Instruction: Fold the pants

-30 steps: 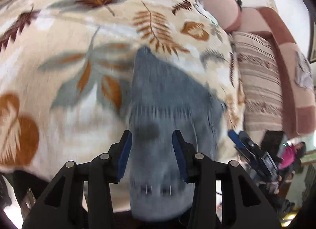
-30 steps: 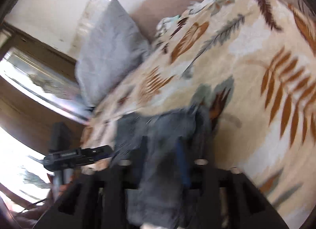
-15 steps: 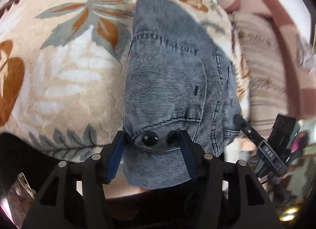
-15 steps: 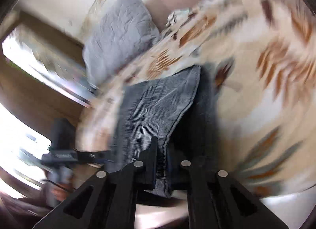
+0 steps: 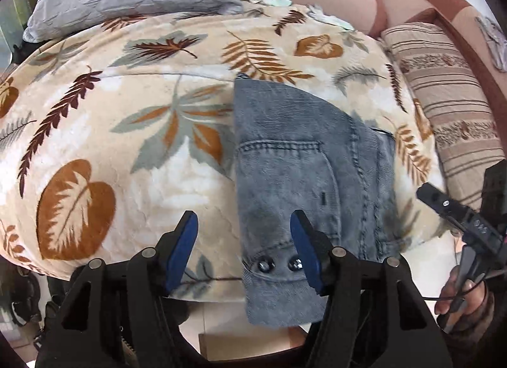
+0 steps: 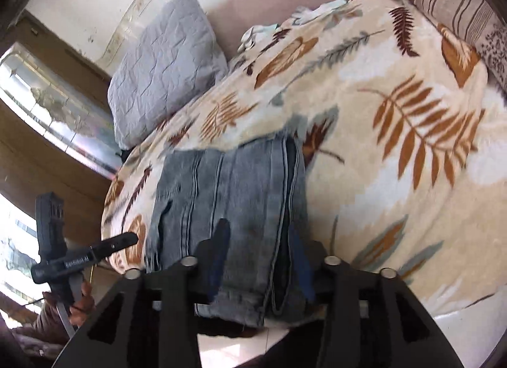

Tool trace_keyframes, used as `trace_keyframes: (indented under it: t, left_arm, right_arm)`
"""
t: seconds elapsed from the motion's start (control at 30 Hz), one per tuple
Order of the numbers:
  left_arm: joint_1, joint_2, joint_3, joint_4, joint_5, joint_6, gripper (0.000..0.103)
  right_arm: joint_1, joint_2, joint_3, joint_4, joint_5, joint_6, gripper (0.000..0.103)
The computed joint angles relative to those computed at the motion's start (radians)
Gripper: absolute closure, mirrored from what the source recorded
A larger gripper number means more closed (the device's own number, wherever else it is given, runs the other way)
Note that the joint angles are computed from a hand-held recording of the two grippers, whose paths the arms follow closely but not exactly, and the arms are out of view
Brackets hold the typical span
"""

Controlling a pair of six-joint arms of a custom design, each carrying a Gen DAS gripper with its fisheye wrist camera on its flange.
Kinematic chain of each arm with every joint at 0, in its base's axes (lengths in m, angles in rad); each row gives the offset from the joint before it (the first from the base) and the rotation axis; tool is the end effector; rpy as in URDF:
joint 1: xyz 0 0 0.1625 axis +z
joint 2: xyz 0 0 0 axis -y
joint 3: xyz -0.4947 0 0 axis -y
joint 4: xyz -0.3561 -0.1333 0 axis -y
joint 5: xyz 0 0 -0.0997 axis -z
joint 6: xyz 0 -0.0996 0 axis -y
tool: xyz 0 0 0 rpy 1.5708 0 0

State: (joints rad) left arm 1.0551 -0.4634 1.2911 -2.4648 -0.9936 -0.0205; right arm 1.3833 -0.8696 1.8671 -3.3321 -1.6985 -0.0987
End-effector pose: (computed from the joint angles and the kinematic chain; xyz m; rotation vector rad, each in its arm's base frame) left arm -0.2256 -0.7785 0.0447 0.6094 2.5148 -0.2862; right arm -0.0031 -0.6637 0.2389 -0.1904 -2.7133 1.0561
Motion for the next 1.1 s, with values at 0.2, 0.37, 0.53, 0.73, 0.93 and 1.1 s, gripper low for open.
trace_keyframes:
  t: [0.2, 0.37, 0.53, 0.73, 0.93, 1.1]
  left_arm:
    - [0.001, 0.045, -0.076, 0.025, 0.064, -0.017, 0.038]
    - [0.024, 0.099, -0.245, 0.133, -0.003, -0.069, 0.031]
    - [0.034, 0.188, -0.427, 0.346, -0.075, -0.12, 0.031]
    - [0.084, 0.165, -0.412, 0.445, -0.25, -0.183, 0.029]
    - [0.121, 0.142, -0.345, 0.387, -0.401, -0.239, 0.034]
    - [0.078, 0.119, -0.296, 0.345, -0.328, -0.161, 0.063]
  right_arm:
    - [0.009, 0.03, -0.076, 0.051, -0.03, 0.017, 0.034]
    - [0.004, 0.063, -0.155, 0.099, -0.05, 0.048, 0.034]
    - [0.005, 0.117, -0.252, 0.174, -0.069, 0.02, 0.036]
    - [-0.026, 0.072, -0.208, 0.234, -0.012, 0.051, 0.033]
    - [-0.082, 0.052, -0.13, 0.28, 0.182, -0.024, 0.031]
    - [0.016, 0.08, -0.171, 0.305, -0.027, -0.135, 0.072]
